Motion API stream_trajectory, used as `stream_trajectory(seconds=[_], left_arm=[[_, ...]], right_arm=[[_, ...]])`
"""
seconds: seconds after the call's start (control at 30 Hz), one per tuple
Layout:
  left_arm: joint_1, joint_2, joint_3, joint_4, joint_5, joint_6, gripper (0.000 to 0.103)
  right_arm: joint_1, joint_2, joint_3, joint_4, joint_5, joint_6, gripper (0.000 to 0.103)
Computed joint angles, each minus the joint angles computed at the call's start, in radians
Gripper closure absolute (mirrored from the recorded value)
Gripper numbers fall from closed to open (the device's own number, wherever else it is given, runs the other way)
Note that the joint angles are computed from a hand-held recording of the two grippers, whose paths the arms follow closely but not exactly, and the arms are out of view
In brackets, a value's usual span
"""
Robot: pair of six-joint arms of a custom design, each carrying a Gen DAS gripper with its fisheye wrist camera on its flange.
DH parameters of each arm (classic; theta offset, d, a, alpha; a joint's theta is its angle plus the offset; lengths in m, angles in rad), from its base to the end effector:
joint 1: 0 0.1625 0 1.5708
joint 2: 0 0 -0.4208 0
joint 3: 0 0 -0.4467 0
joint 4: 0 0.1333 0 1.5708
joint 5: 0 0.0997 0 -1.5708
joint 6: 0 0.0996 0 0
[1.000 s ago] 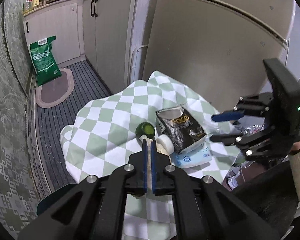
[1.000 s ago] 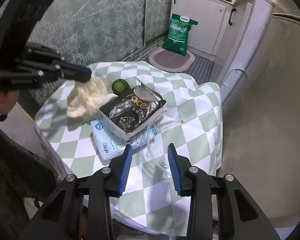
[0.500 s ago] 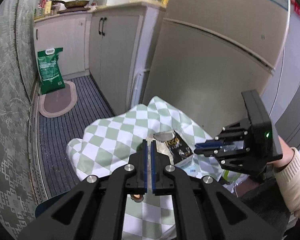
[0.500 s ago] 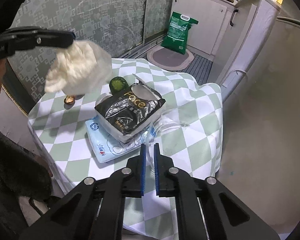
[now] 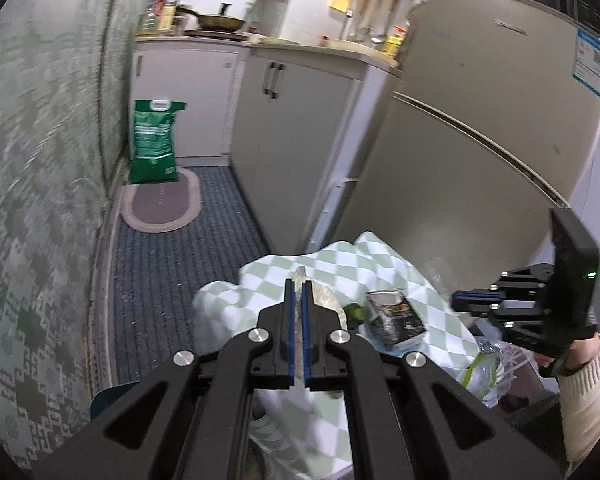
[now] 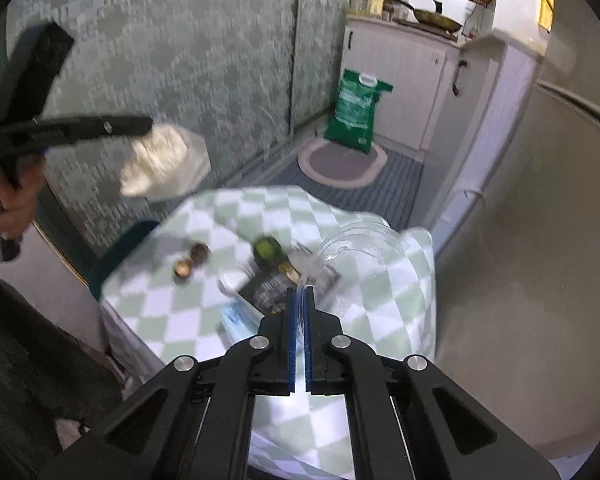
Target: Collect trash
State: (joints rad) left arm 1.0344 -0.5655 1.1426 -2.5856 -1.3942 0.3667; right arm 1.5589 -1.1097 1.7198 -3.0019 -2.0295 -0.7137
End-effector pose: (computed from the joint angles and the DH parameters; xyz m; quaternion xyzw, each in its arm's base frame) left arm -0.3106 -0.8176 0.0977 0.4071 0.8832 -0.2228 0.0674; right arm 0.0810 -0.6876 0.2955 0.2217 -0.8697 0.2893 0.3328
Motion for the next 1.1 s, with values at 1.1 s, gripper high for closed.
stream_trajectory(seconds=[1.1], left_arm=[[0.127, 0.02, -0.074, 0.397, 0.4, -0.135, 0.099]], right_arm=[[0.114, 0.272, -0.286, 0.276, 0.202, 0.096, 0.1]])
